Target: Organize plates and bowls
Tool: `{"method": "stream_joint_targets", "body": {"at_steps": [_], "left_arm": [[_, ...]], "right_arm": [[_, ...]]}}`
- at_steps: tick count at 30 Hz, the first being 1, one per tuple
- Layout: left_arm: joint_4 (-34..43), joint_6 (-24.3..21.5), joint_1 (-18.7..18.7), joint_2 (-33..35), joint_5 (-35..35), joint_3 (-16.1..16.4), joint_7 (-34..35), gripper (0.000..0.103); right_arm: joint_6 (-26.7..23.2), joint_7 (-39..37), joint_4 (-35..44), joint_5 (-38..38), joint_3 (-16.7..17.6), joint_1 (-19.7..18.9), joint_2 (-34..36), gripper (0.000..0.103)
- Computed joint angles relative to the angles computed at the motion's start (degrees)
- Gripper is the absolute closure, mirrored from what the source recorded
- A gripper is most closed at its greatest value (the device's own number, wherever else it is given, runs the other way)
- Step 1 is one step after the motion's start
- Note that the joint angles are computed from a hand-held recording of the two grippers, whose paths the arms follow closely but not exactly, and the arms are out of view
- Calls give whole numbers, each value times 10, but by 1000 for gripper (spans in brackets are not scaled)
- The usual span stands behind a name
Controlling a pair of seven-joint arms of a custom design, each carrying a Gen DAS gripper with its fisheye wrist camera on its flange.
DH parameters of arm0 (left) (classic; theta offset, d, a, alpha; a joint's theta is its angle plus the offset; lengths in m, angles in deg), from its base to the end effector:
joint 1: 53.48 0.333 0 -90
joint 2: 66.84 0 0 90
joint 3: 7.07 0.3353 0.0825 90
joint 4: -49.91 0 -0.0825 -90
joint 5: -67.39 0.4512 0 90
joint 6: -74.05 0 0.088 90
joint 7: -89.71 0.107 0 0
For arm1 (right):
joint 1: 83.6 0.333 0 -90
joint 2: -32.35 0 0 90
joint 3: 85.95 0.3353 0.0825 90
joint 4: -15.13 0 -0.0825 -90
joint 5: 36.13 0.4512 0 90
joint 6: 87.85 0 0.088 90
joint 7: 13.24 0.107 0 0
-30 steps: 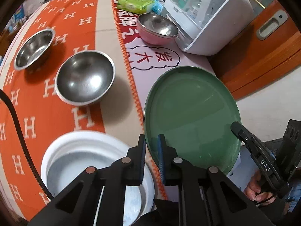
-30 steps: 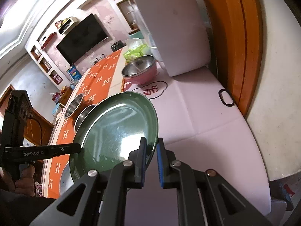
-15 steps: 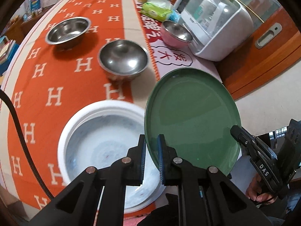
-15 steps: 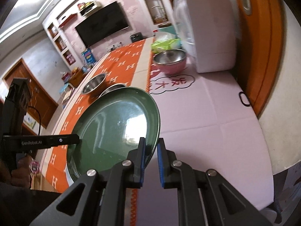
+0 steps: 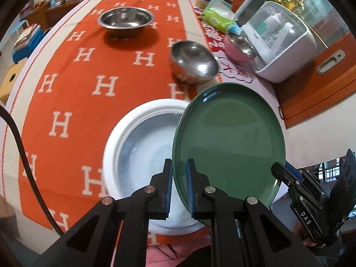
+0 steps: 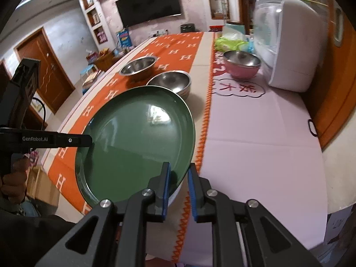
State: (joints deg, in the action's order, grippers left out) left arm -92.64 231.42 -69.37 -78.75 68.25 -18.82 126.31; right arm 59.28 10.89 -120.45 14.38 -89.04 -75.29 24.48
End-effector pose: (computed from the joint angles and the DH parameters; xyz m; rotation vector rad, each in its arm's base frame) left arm 0.4733 -0.2486 0.3885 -2.5060 1.6050 -0.6917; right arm 0.5571 0.0385 0.3893 -2.1721 1.1995 -0.1900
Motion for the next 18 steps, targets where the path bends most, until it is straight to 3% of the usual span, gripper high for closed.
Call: {"method": "stream_joint_targets", "body": {"at_steps": [18], "left_arm": [[-39, -30, -5, -5, -68, 20, 30, 93]], "right_arm": [[8, 77, -2, -143, 31, 21, 26, 81]]}}
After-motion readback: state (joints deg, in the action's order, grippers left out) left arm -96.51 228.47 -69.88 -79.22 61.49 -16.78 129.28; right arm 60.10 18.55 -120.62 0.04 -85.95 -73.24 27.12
